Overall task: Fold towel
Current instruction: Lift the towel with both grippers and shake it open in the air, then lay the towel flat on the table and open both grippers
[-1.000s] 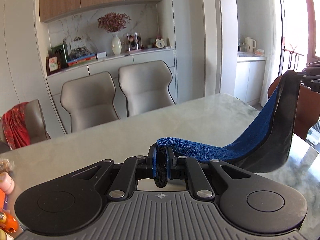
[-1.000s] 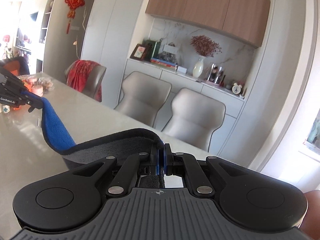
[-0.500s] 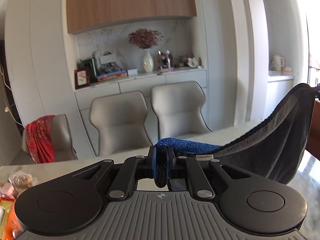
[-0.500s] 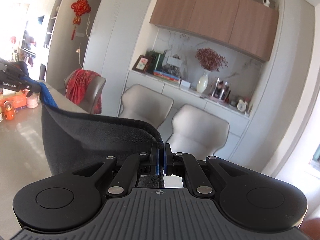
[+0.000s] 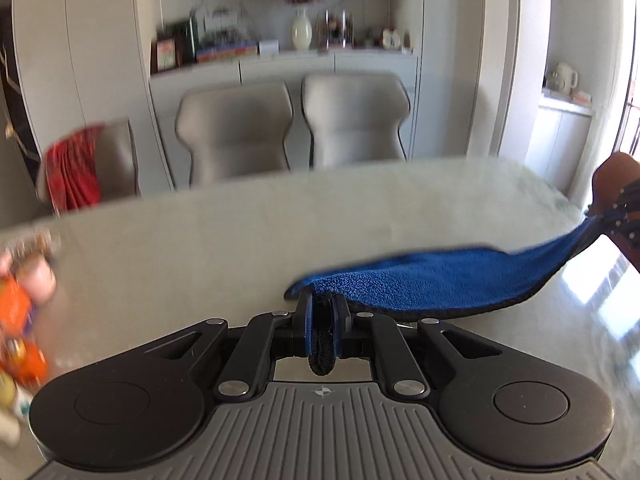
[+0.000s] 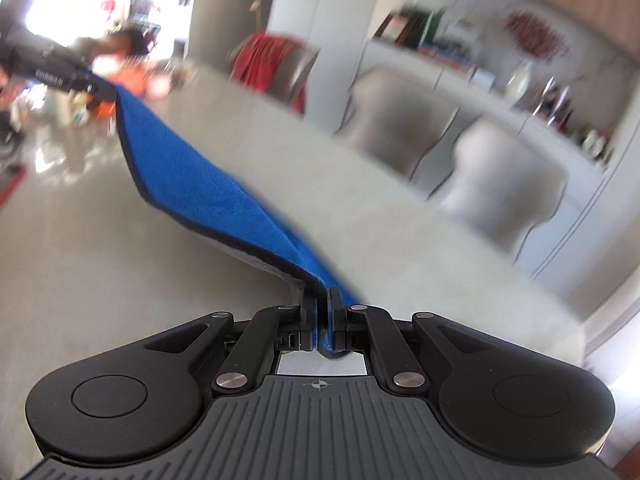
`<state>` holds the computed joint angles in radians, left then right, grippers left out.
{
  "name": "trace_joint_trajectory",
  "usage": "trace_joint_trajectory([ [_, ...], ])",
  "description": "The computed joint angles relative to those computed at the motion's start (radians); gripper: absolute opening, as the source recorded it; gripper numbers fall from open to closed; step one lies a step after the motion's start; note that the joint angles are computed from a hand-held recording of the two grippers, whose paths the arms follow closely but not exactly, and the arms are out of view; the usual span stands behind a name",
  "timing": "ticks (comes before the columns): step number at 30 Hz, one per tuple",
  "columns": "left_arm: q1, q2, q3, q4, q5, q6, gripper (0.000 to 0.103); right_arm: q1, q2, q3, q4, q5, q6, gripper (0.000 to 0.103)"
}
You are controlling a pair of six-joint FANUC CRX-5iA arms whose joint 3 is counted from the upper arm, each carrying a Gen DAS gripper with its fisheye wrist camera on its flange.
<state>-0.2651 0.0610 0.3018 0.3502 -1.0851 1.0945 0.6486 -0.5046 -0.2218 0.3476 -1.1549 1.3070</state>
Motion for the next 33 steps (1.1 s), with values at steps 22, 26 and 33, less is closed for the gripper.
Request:
trace_joint_trajectory([
  [22, 0.059, -0.072, -0.082, -0.106, -0.234, -0.034, 0.017, 0.089, -0.024, -0.027, -0.175, -0.263, -0.018, 0.010],
  [26, 0.027, -0.056, -0.096, -0.057, -0.170, -0.058, 0.023, 0.134, -0.046, -0.085, -0.127, -0.124, -0.180, 0.025],
  [33, -0.036, 0.014, -0.098, -0.016, -0.133, -0.037, 0.024, 0.172, -0.026, -0.148, -0.118, -0.044, -0.348, 0.025],
])
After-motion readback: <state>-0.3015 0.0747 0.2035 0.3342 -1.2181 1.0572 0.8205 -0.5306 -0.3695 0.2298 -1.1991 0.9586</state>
